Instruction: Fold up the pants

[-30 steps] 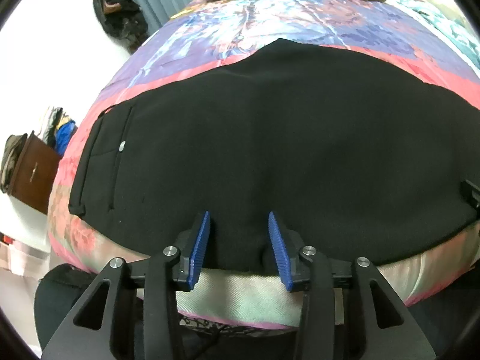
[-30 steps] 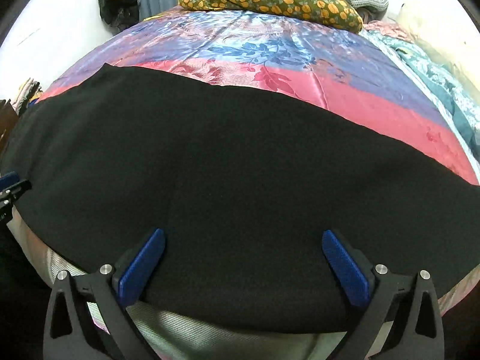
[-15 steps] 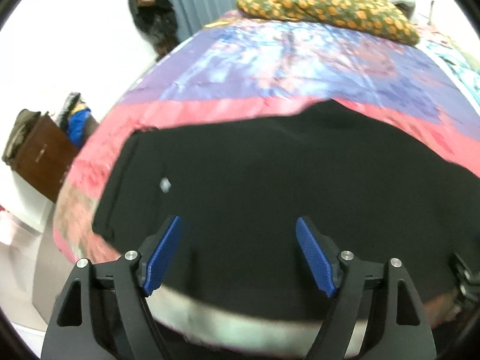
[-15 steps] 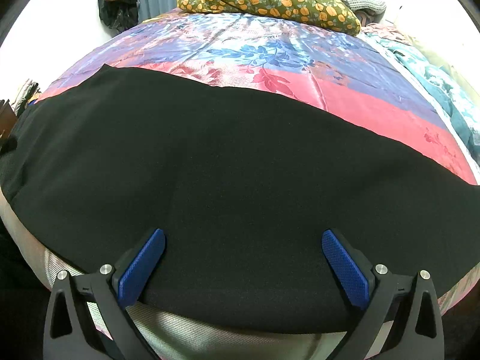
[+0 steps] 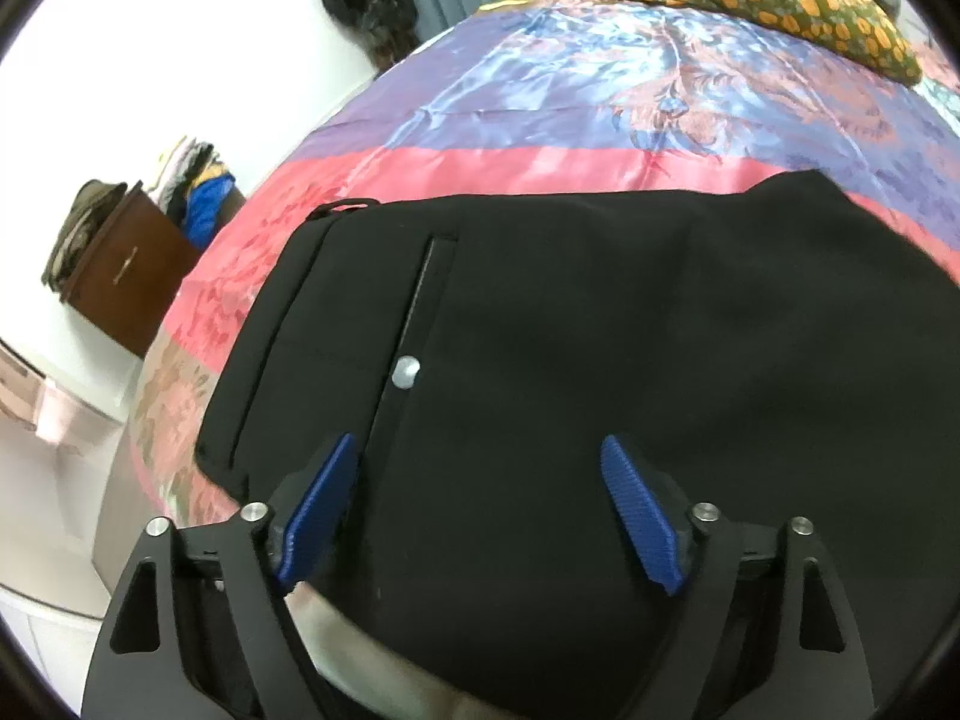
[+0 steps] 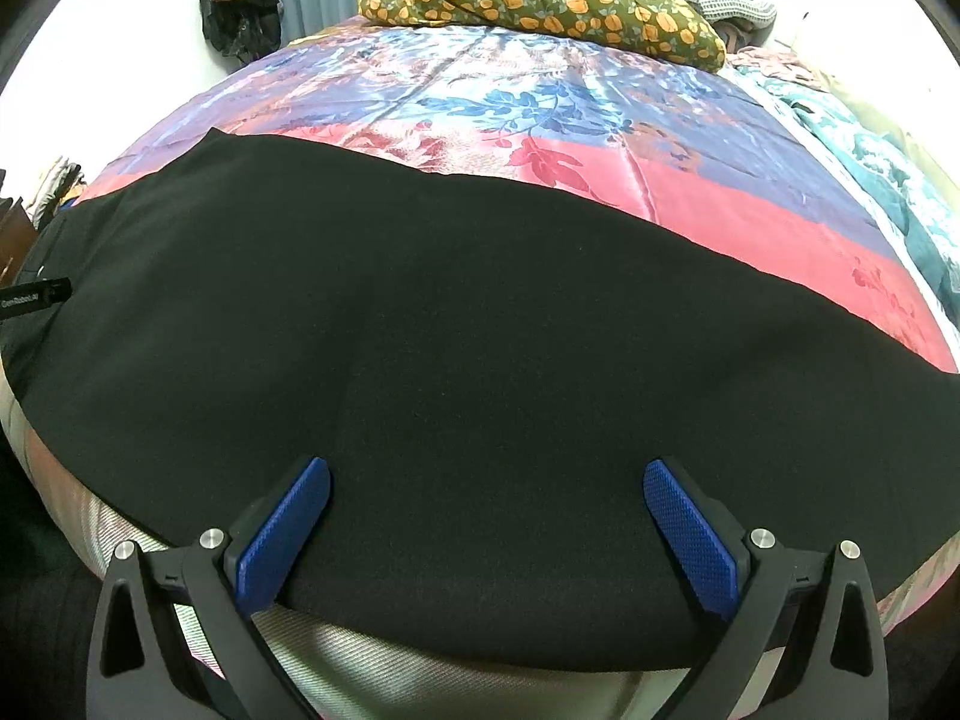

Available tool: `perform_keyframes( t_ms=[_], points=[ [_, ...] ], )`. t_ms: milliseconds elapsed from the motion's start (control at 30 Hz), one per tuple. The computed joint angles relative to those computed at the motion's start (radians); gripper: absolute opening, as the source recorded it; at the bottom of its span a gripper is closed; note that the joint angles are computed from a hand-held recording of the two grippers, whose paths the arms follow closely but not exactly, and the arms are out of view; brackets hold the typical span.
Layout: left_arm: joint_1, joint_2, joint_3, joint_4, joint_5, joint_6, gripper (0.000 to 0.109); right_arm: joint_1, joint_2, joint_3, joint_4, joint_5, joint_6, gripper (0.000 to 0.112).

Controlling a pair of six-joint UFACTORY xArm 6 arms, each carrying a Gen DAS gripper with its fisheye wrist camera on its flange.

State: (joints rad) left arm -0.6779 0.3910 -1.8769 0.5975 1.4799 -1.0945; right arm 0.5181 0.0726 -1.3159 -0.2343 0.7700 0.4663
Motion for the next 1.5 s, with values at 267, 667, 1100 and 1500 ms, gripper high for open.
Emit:
perform_keyframes(
  t_ms=[267,667,1100,1500],
  points=[
    [-0.117,0.119,-0.215,0.011,-0.074,0.074,0.083,-0.01,-0.005,0.003,0.036,-0.015,-0.011,0.103],
    [-0.126,0.19,-0.248,-0.043,-0.086,0.103,0.091,-0.5,-0.141,-0.01,0.456,-0.008,-0.343,0.103],
    [-0.151,0.194,-0.258,-0.025,-0.052,0.066,0.091,-0.893,0.037,-0.162,0.742,0.361,-0.71,0.067],
    [-0.152,0.183,-0.24,-0.026,-0.05,0.051,0.092,-0.894,0.075,-0.159,0.748,0.369,-0.755,0.045]
  ],
)
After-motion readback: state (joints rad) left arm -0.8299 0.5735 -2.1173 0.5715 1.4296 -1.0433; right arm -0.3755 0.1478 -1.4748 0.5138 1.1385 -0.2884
